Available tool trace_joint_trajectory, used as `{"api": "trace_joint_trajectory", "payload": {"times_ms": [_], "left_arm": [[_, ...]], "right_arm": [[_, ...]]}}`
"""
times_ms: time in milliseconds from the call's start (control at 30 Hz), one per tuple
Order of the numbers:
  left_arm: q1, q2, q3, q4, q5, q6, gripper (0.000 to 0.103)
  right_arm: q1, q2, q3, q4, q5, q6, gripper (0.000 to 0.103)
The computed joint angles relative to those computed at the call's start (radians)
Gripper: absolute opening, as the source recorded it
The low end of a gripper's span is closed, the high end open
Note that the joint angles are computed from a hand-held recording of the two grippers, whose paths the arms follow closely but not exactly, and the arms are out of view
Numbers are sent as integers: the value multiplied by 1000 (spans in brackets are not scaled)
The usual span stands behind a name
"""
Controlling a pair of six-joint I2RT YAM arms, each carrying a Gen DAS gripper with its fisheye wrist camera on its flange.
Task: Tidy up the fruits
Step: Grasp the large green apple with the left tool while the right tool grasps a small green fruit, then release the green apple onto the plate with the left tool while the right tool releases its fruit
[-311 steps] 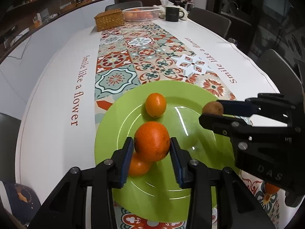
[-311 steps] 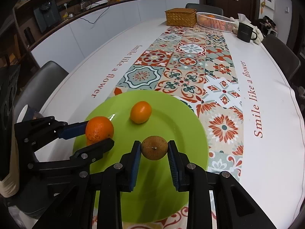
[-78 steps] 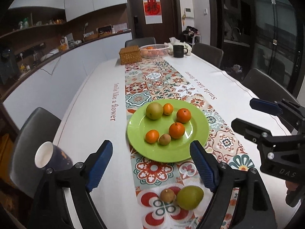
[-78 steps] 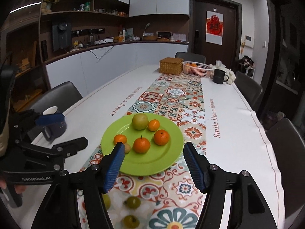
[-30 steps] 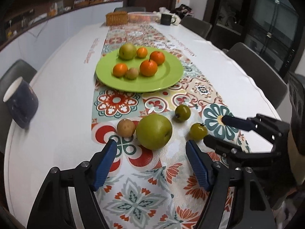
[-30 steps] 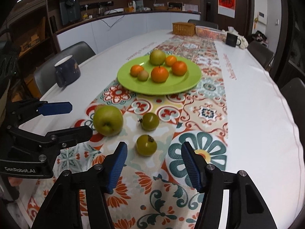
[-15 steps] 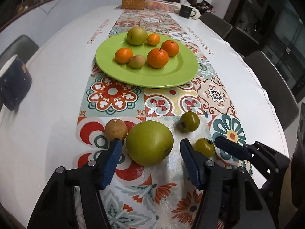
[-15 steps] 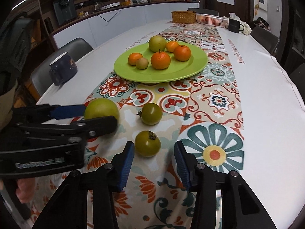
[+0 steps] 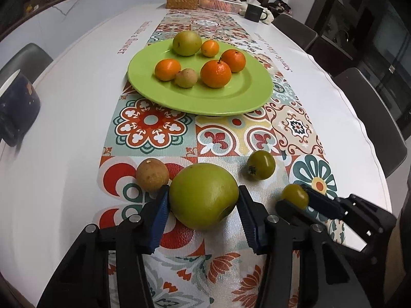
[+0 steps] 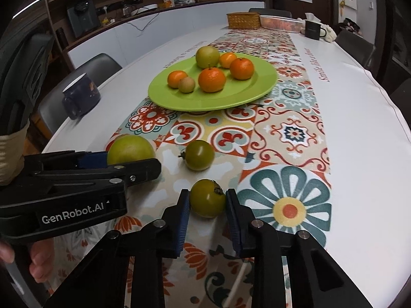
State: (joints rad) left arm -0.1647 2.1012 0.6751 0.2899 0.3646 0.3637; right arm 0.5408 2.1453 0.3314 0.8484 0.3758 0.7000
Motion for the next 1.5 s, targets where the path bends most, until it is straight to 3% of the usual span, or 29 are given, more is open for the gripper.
{"api": "trace_joint_trajectory", "payload": {"times_ms": [500, 1033, 1233, 1500], "left_arm": [[39, -70, -102, 76, 52, 103, 50], [164, -343, -204, -34, 163, 223, 50], [171, -427, -180, -89, 195, 237, 50], [138, -425, -83, -141, 197, 218, 50]], "right_arm": [[47, -176, -57, -116, 82, 62, 29], [181, -466, -92, -357, 246, 139, 29], [173, -570, -73, -431, 279, 85, 29], [84, -648, -22, -464, 260, -59, 29]]}}
